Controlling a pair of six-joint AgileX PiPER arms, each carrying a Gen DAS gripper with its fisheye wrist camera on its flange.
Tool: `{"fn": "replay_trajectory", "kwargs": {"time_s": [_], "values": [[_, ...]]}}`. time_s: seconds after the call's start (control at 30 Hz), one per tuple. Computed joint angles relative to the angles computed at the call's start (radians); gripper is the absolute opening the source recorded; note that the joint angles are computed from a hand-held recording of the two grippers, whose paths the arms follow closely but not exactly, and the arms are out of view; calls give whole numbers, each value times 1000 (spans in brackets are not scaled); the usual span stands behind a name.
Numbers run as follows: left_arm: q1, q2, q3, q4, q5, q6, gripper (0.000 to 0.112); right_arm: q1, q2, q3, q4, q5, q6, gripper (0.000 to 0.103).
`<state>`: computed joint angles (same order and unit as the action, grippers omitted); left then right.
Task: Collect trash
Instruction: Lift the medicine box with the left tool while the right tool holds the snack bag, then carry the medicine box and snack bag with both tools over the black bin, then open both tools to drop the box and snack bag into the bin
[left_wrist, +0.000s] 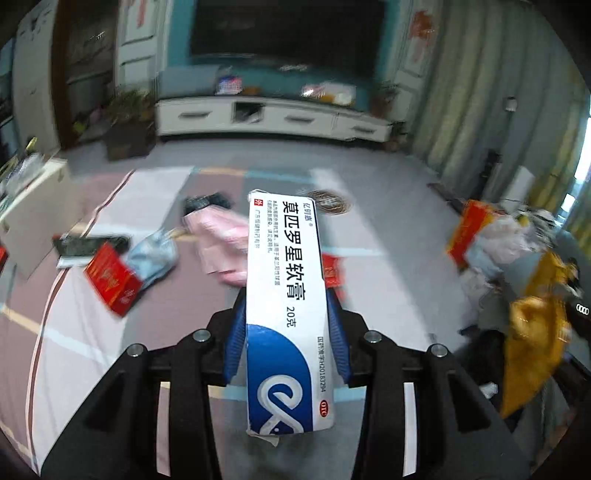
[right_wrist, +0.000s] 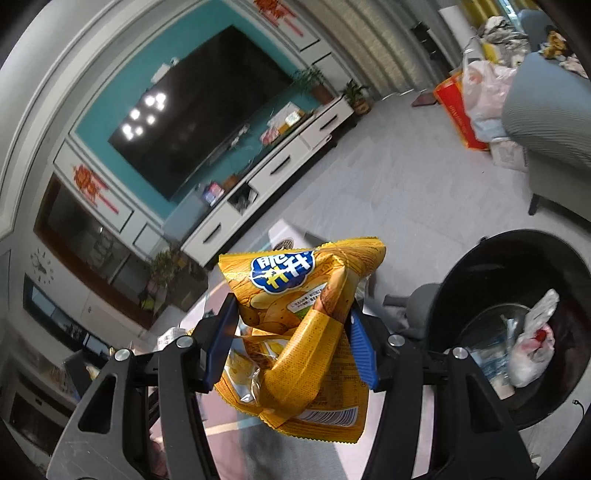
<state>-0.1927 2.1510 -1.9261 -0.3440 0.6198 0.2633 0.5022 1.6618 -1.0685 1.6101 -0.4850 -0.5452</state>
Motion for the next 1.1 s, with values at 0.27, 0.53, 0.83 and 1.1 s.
{"fn": "replay_trajectory", "kwargs": {"time_s": [0.27,0.53,0.83,1.1], "values": [[-133,-128,176,-246,-15,278,42,-22,-145,222,-66,-117,214,56],[-184,38,35,-637,267,428,42,-118,-223,417,-78,-95,416,58],[-253,292,-271,-562,439,255,47,-167,-231,477,-68,-66,484,60],[-252,210,-129,-550,327,325,67,-145,-228,451,95,-100,345,83]]}}
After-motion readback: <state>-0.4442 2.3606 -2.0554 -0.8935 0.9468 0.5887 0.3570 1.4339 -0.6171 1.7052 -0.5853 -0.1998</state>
